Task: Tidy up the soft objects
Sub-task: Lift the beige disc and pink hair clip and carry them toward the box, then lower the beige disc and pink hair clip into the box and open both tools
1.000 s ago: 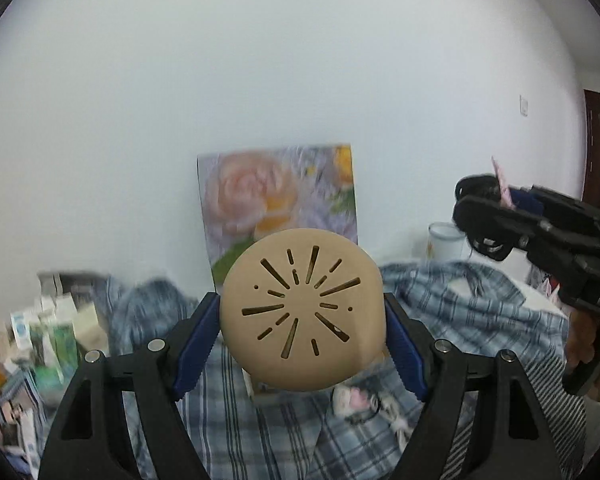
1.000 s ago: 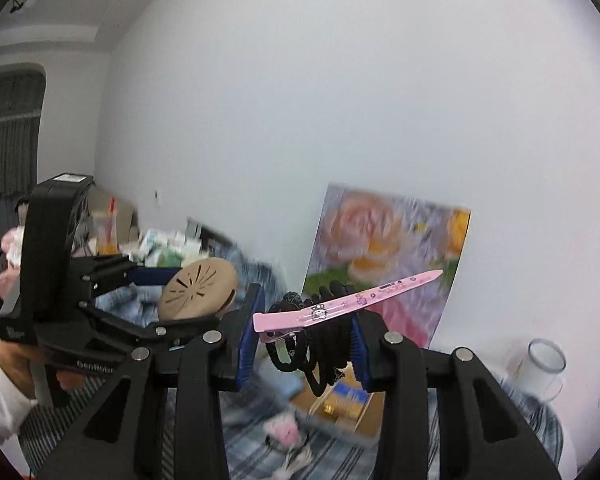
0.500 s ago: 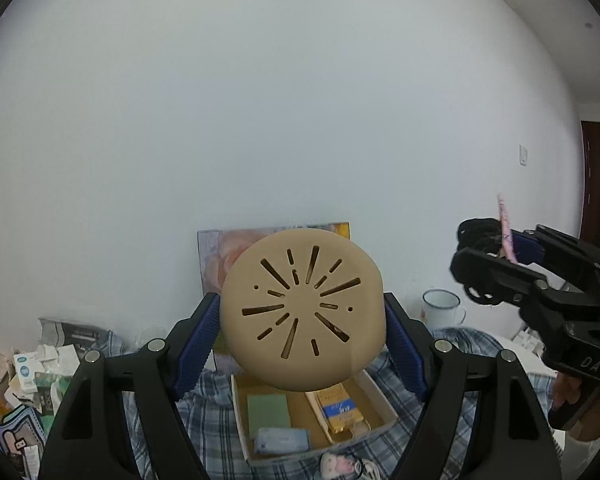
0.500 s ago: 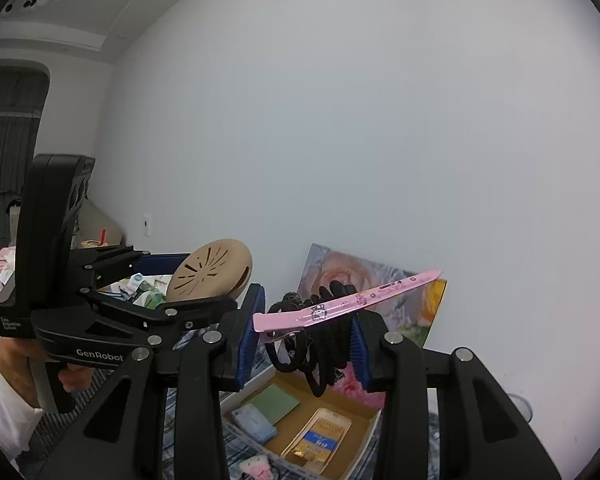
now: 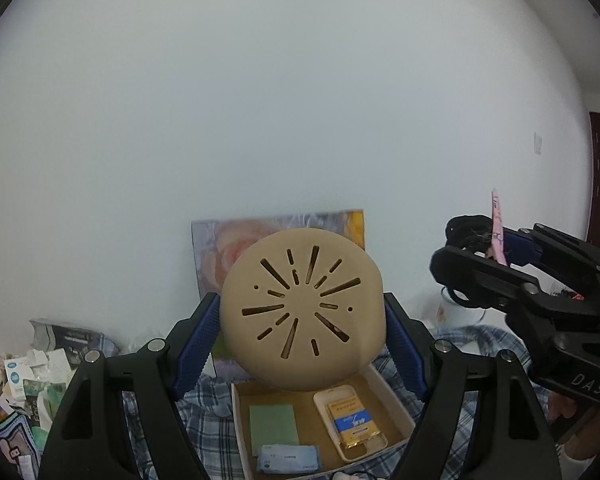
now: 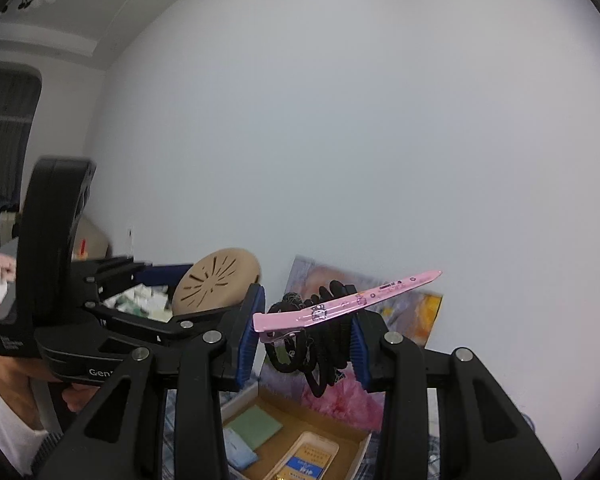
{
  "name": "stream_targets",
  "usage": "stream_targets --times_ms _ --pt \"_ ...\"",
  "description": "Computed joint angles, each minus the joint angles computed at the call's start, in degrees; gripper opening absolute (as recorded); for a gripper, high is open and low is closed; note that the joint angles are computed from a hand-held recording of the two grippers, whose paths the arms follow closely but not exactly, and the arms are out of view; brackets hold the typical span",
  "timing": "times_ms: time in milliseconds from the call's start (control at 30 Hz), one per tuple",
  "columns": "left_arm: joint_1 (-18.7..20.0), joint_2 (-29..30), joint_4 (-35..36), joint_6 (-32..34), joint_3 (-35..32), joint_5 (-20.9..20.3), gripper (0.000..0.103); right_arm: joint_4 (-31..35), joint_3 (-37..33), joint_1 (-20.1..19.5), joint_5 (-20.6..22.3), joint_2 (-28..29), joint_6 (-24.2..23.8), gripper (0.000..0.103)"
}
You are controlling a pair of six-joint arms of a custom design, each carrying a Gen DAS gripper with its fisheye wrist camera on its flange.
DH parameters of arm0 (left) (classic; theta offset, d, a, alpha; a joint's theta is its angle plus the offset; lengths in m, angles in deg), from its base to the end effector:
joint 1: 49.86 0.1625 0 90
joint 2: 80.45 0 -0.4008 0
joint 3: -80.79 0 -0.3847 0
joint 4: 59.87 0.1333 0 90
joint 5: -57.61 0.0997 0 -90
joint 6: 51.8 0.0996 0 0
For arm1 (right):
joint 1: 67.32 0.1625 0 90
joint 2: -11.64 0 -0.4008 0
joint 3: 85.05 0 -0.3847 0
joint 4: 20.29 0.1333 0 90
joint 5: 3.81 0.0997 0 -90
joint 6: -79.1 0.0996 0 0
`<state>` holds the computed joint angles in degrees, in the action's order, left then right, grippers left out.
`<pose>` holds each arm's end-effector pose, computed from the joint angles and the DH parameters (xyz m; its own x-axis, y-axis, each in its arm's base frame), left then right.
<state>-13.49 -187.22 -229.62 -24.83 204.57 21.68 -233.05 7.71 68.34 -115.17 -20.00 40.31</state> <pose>-0.1548 -0.3797 0.4956 -0.6594 0.1639 -0.7337 0.7494 0.2214 -0.6241 0.5370 -0.3891 0.0796 -0.4732 -0.5525 0.6861 -0.8162 -0.0182 -0.5775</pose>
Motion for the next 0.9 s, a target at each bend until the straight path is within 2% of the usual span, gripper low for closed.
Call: stream_targets --times_ms 167,333,533,900 --pt "3.71 2.05 1.24 -1.90 -0.76 -2.35 0.080 3.02 -1.24 -1.70 0.20 0.96 3.23 0.038" --pt "5.94 3.44 0.94 -2.40 -0.83 -2.73 0.080 4.84 -2.97 -1.99 0.18 2.01 6.00 0.038" --pt "9.55 5.76 1.57 -2.63 -2.13 -4.02 0.080 6.97 -4.18 -2.48 -2.15 1.99 6.22 0.038" --pt "14.18 9.41 1.18 -3.35 -3.16 -5.00 0.080 10.73 -6.71 -4.88 -1.82 4.91 8.95 0.038"
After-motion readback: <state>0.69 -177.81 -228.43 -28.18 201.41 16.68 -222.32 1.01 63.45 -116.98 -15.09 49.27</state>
